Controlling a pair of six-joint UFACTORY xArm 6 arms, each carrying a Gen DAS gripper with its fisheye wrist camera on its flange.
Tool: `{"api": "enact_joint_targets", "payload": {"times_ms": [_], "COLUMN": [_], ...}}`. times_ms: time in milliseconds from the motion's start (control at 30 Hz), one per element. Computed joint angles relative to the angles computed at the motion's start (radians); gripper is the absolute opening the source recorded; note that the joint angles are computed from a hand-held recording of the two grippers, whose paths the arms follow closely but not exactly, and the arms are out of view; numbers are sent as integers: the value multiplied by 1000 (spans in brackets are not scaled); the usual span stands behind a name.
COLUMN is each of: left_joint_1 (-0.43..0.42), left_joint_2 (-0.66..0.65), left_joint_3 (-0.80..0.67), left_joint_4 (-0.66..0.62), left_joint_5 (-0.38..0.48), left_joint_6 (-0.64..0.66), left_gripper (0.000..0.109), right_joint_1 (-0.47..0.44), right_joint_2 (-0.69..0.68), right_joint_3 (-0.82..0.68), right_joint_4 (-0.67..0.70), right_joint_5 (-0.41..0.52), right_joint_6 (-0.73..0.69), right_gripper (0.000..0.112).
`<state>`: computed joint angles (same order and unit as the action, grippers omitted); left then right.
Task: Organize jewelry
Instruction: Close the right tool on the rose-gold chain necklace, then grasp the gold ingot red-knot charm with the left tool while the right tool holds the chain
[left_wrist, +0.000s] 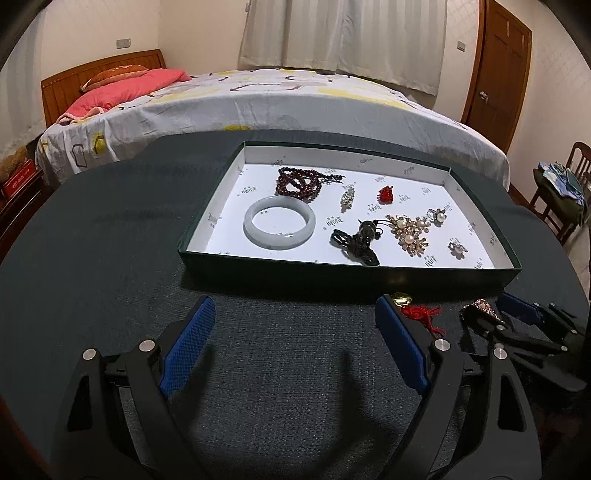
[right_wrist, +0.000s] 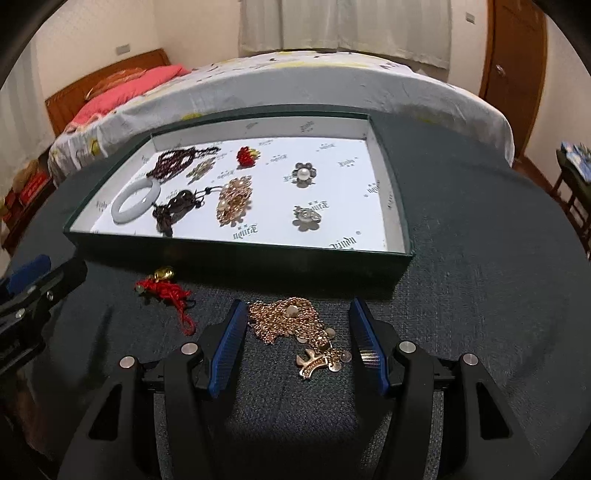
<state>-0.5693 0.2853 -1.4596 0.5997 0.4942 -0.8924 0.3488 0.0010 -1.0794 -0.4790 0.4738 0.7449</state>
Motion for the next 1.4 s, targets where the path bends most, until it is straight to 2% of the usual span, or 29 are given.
{"api": "enact_joint_targets", "payload": {"times_ms": [33, 100, 133, 200, 267, 367, 700, 1000, 1200, 1267, 1333, 1400], "left_joint_1": [-2, -5, -6, -8, -10, -12, -35, -67, -70, -69, -66, -64], "left_joint_2": [3, 7, 8, 11, 14, 19, 77, 170, 227, 225, 215, 205], "left_joint_3": [-3, -7, -8, -10, -14, -20, -83, -195, -266, -262, -245, -225], "left_joint_4": [-3, -12, -16, -18, -23, -38, -117, -219, -303, -303, -319, -342], "left_joint_5": [1, 2, 1, -1, -1, -4, -14, 23, 67, 64, 44, 25], "left_joint_6": [3, 12, 16, 23, 30, 41, 128, 248, 324, 331, 348, 373], "left_gripper": [86, 86, 86, 86, 86, 86, 86, 84, 67, 58, 43, 36], "right_joint_1": [0, -2, -4, -11, -19, -26, -53, -74, -79, -80, -80, -79], "right_joint_2": [-3, -12, -16, -24, -30, -38, -95, -116, -123, -124, -124, -124], "right_joint_3": [4, 15, 20, 32, 44, 55, 103, 136, 151, 155, 157, 160], "right_joint_4": [4, 18, 24, 55, 104, 140, 73, 93, 135, 147, 153, 159], "right_joint_5": [-6, -17, -21, -36, -53, -69, -88, -128, -149, -155, -159, -162], "right_joint_6": [-8, -23, -28, -49, -80, -97, -17, -14, -39, -45, -47, -51], "right_gripper": [54, 37, 34, 22, 18, 15, 12, 12, 12, 12, 12, 12]}}
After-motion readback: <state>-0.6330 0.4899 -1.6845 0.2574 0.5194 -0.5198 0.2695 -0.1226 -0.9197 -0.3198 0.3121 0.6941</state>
